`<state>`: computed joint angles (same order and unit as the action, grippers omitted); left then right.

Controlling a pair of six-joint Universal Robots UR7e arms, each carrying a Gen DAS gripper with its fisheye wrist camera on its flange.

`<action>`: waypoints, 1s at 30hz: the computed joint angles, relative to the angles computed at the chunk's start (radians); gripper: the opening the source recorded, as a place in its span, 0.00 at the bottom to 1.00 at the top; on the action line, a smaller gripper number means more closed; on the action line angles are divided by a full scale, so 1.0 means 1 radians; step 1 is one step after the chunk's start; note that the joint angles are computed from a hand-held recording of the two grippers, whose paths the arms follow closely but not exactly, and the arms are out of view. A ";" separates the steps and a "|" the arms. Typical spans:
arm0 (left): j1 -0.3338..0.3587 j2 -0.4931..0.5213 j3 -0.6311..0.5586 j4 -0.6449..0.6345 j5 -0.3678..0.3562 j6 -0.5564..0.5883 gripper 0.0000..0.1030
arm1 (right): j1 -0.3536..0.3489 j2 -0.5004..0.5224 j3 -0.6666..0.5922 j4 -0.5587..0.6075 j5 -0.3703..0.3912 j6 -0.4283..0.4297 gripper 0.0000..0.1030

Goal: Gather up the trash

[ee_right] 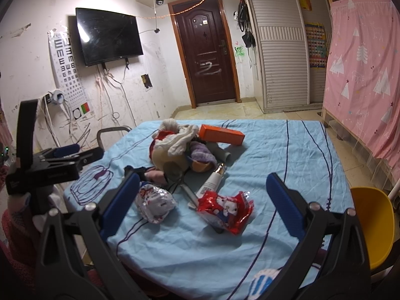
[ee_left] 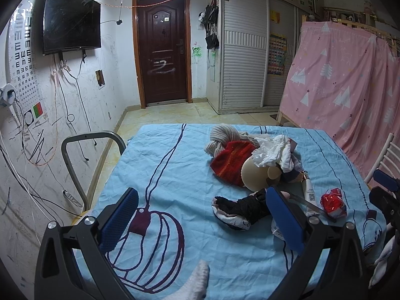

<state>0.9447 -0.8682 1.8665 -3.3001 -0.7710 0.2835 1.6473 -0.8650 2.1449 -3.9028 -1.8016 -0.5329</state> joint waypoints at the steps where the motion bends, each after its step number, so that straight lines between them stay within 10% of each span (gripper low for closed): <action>1: 0.000 0.000 -0.001 0.000 -0.001 0.000 0.91 | 0.000 0.000 -0.001 0.001 -0.001 -0.001 0.94; 30: 0.042 0.043 -0.055 0.072 -0.018 0.002 0.91 | -0.066 -0.004 -0.036 0.081 0.010 0.000 0.94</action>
<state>0.9870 -0.8252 1.8112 -3.2285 -0.7892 0.2857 1.5817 -0.8695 2.1090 -3.8214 -1.7916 -0.5332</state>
